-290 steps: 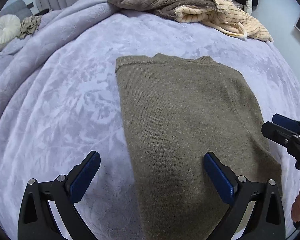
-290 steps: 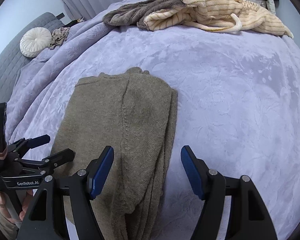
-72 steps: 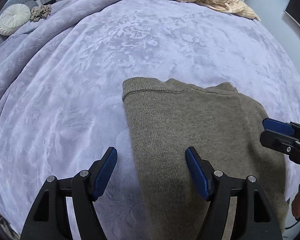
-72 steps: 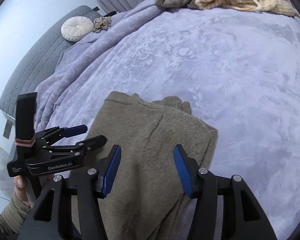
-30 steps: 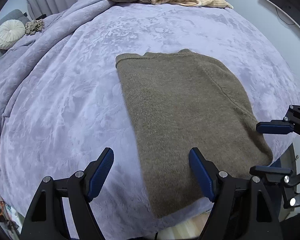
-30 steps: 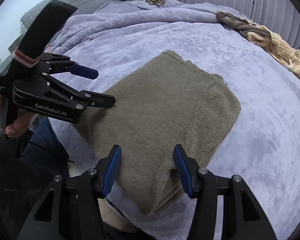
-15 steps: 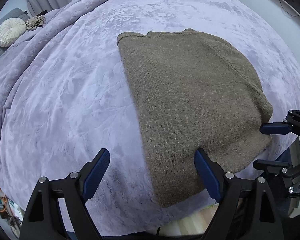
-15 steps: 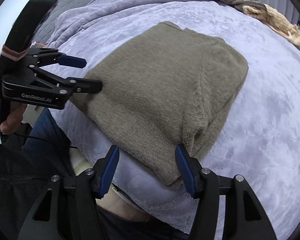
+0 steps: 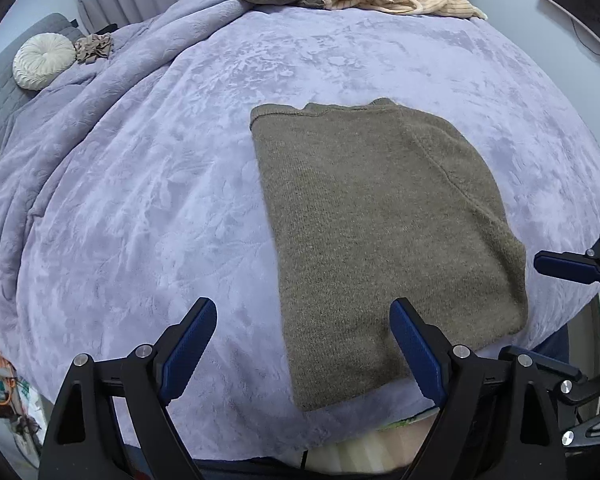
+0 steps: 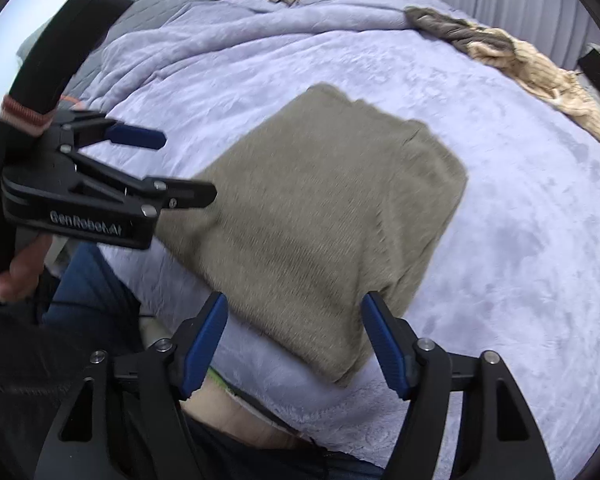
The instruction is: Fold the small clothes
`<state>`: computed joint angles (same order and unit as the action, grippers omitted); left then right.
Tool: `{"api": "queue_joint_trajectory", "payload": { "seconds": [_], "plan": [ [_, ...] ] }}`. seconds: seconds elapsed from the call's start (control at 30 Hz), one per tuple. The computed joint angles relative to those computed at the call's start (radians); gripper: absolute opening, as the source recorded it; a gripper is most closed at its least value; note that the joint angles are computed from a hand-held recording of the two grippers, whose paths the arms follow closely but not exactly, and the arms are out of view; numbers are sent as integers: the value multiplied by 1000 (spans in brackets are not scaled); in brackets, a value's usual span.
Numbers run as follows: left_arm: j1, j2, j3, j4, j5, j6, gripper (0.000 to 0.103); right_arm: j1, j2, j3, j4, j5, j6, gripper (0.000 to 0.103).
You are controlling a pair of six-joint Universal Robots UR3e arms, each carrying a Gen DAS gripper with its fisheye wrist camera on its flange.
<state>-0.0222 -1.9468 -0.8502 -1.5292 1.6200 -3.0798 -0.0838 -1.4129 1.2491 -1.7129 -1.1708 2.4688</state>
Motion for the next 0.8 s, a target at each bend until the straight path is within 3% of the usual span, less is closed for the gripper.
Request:
{"api": "queue_joint_trajectory", "payload": {
  "seconds": [0.17,0.23,0.33,0.43,0.6,0.8],
  "plan": [
    [-12,-60,88,-44,19,-62,89,55,85,-150,21,-113,118,76],
    [-2,-24,23,34,-13,-85,89,69,94,-157,-8,-142,147,77],
    [-15,-32,49,23,-1,-109,89,71,119,-195,10,-152,161,77],
    [-55,-98,143,-50,93,-111,89,73,131,-213,18,-162,161,77],
    [-27,-129,188,-127,19,-118,89,77,156,-251,53,-175,171,77],
    [-31,-197,311,-210,32,-126,89,78,191,-293,75,-185,162,77]
  ]
}}
